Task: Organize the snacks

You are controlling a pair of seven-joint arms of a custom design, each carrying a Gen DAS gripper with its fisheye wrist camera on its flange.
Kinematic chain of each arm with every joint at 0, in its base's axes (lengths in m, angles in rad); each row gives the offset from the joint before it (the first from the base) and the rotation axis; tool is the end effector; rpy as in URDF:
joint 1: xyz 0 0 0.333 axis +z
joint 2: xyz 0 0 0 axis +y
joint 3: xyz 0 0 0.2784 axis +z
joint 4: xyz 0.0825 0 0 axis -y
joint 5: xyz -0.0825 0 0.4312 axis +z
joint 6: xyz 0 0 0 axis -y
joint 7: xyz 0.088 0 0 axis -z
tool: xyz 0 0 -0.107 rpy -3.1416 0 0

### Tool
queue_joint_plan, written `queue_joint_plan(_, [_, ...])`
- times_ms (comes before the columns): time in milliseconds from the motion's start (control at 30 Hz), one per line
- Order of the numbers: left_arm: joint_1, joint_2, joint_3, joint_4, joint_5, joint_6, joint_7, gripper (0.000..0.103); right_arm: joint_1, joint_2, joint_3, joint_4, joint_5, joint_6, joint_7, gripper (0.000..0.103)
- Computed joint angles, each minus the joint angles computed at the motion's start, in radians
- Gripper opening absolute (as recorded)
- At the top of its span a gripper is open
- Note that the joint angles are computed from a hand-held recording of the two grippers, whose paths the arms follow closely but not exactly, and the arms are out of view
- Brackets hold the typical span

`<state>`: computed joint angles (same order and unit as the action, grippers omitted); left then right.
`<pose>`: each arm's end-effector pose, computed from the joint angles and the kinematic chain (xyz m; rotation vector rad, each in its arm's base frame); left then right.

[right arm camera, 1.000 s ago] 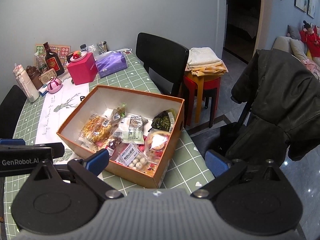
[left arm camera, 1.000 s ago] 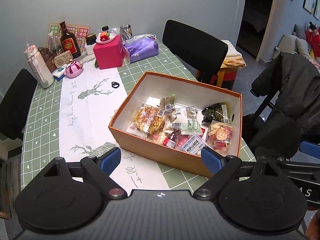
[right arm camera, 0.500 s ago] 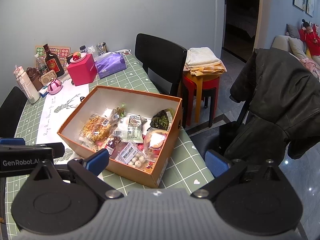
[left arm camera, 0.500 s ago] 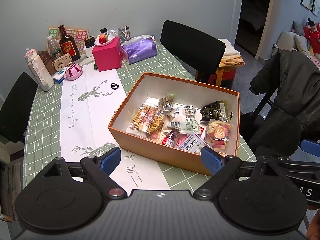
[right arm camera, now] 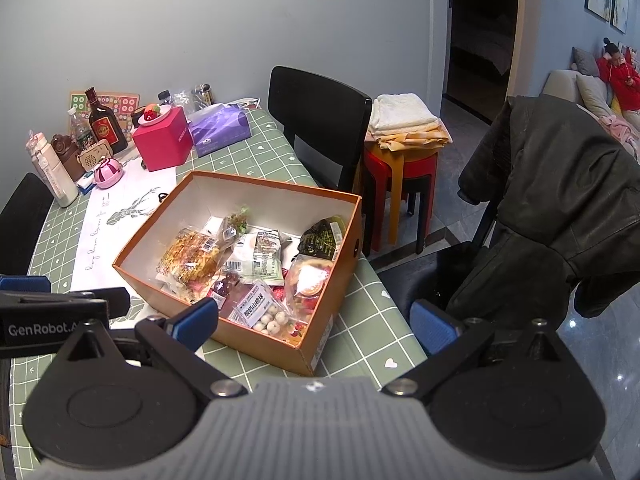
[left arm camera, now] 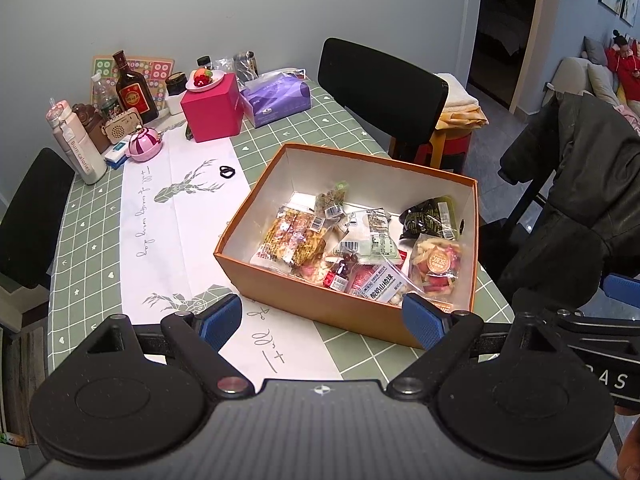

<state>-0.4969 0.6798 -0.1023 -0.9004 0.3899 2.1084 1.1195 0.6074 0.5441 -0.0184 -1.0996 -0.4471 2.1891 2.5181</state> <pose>0.6879 -0.4107 0.5320 -1.6514 2.0555 -0.5740 0.6565 0.4246 0.5373 -1.6213 1.9693 -0.5887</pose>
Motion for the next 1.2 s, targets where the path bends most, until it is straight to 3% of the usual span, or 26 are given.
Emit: queue_joint_plan(1200, [0.013, -0.022, -0.005, -0.050, 0.002, 0.045, 0.039, 0.103, 0.012, 0.020, -0.005, 0.028, 0.005, -0.029, 0.005, 0.100])
